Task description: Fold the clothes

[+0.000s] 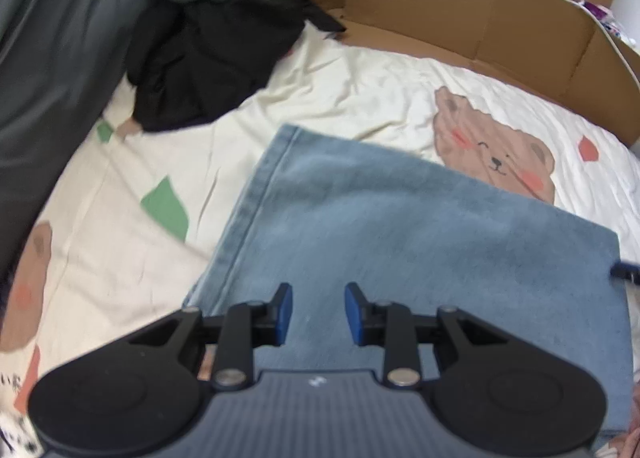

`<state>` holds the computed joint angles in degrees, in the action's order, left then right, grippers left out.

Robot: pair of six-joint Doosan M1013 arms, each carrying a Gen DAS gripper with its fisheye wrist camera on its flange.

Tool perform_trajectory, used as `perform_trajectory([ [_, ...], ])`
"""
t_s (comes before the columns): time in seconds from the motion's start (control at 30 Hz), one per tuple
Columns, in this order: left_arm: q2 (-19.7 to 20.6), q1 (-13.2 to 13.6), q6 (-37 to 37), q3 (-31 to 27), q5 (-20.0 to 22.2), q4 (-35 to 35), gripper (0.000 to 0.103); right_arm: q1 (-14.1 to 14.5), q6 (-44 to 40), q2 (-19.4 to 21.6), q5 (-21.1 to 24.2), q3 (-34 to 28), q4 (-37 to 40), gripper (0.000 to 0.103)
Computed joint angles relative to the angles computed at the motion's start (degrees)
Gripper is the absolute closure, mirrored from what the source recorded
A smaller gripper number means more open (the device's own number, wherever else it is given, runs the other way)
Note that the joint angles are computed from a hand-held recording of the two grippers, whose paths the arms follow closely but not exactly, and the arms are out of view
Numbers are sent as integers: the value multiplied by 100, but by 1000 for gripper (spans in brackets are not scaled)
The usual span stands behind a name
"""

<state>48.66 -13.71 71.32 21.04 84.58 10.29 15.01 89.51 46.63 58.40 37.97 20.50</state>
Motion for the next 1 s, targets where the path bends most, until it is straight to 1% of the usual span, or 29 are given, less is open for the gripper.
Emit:
perform_trajectory([
  [0.07,250,-21,122,-506,206,-6,71,-22,-123,-161,8,278,188,66],
  [0.17,522,-67,313,-1005,353,12,70,-38,-220,-364,-28,619,305,66],
  [0.27,679,-106,381,-1236,407,-12,70,-40,-304,-511,58,858,354,66],
  [0.3,693,-120,421,-1237,386,-3,70,-37,-300,-555,109,926,346,68],
  [0.4,656,-148,509,-1089,226,-30,67,-41,-409,-657,401,1083,444,68],
  [0.47,459,-158,358,-612,-36,-121,66,-27,-406,-722,559,1156,431,69],
  [0.53,298,-170,207,-210,-258,-213,66,-7,-454,-721,769,1086,371,69],
  [0.6,120,-202,202,212,-502,-256,66,16,-439,-694,979,981,297,73],
  [0.67,9,-233,167,483,-637,-268,66,46,-423,-671,1144,894,217,75],
  [0.73,-33,-237,174,599,-665,-389,66,76,-439,-661,1277,844,158,75],
  [0.83,-91,-263,276,732,-751,-363,66,111,-482,-689,1442,862,134,77],
  [1.0,-160,-265,306,852,-867,-387,66,113,-336,-756,1663,930,293,78],
])
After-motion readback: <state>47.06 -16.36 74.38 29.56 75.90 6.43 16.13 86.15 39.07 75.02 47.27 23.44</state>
